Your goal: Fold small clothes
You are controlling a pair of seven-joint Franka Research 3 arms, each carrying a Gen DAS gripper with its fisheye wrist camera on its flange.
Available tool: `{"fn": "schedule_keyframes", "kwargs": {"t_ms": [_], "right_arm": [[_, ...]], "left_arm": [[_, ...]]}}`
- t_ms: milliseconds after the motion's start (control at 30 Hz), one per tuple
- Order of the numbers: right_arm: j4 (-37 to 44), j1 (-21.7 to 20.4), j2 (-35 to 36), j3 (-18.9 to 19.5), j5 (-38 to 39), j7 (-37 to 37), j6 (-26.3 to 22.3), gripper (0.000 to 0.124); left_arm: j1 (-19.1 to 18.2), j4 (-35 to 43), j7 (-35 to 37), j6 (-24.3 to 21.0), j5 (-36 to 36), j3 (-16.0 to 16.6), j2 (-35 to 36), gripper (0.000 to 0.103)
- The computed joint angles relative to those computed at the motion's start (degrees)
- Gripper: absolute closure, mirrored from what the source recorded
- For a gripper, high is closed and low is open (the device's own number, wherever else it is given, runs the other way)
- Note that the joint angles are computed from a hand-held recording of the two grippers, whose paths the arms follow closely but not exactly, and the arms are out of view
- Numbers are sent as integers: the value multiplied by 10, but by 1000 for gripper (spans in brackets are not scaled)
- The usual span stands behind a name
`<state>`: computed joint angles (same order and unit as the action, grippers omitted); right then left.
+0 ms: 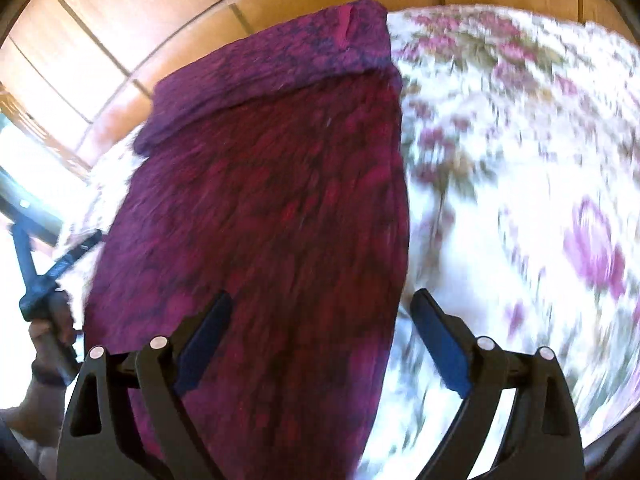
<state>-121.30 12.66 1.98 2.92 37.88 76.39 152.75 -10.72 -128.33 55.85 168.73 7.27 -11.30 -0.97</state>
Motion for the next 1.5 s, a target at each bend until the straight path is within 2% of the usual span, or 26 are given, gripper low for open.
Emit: {"fn": "schedule_keyframes", "kwargs": {"t_ms": [67, 133, 167, 233, 267, 300, 333, 367, 400, 433, 533, 667, 800, 933, 1033, 1133, 1200, 1267, 1300, 1333, 1400, 1467, 1500], "right_arm": [[-32, 0, -32, 0, 46, -35, -20, 44], [-60, 3, -63, -7, 90, -65, -54, 53], [-74, 5, -76, -11, 106, -76, -72, 60], [-90, 8, -91, -18, 125, -88, -107, 65], [-96, 9, -95, -19, 123, -90, -115, 69], [-99, 11, -97, -17, 117, -90, -118, 72], [-102, 13, -99, -15, 110, -87, -116, 78], [-101, 15, -99, -16, 112, -92, -118, 87], [-96, 16, -98, -18, 116, -96, -124, 91], [-89, 17, -98, -20, 120, -104, -131, 94], [-60, 22, -99, -27, 170, -158, -141, 96], [-7, 23, -75, -32, 263, -225, -141, 96], [57, 14, -20, -23, 316, -239, -122, 97], [134, -1, 51, -8, 292, -182, -86, 98], [176, -13, 89, -3, 245, -104, -69, 99], [227, -28, 131, 1, 193, -35, -74, 99], [251, -48, 154, 18, 179, -4, -79, 98], [259, -54, 163, 14, 177, 1, -86, 90], [266, -61, 170, 20, 182, 4, -93, 88], [276, -68, 180, 26, 194, 3, -97, 84], [277, -80, 182, 36, 215, -13, -96, 74], [269, -105, 176, 54, 289, -67, -110, 42], [260, -105, 168, 55, 307, -83, -99, 38]], "left_arm": [[-27, -42, 151, 6, -179, 8, -30, 41], [-65, -85, 247, 8, -287, 26, -66, 44], [-76, -100, 261, 10, -303, 31, -79, 44], [-111, -126, 298, 7, -350, 51, -105, 45], [-128, -137, 309, 0, -376, 60, -118, 48], [-134, -146, 305, -4, -382, 61, -127, 56], [-141, -150, 306, -9, -389, 65, -132, 70], [-149, -153, 313, -20, -393, 68, -138, 78], [-143, -157, 303, -20, -379, 61, -144, 84], [-150, -158, 309, -16, -383, 67, -148, 86], [-213, -136, 404, -15, -504, 133, -152, 88], [-252, -77, 546, -28, -683, 190, -136, 88], [-243, 2, 631, -58, -784, 203, -84, 89], [-205, 90, 624, -92, -781, 193, -11, 89], [-176, 163, 577, -122, -754, 181, 51, 89], [-147, 234, 510, -156, -723, 171, 114, 88], [-137, 272, 438, -166, -677, 170, 149, 86], [-113, 290, 431, -186, -695, 155, 163, 67], [-100, 290, 435, -188, -719, 145, 162, 46], [-88, 286, 438, -181, -744, 136, 159, 34], [-70, 269, 454, -151, -771, 123, 144, 33], [-62, 243, 447, -118, -745, 117, 126, 33], [-63, 226, 433, -101, -708, 116, 115, 33]]}}
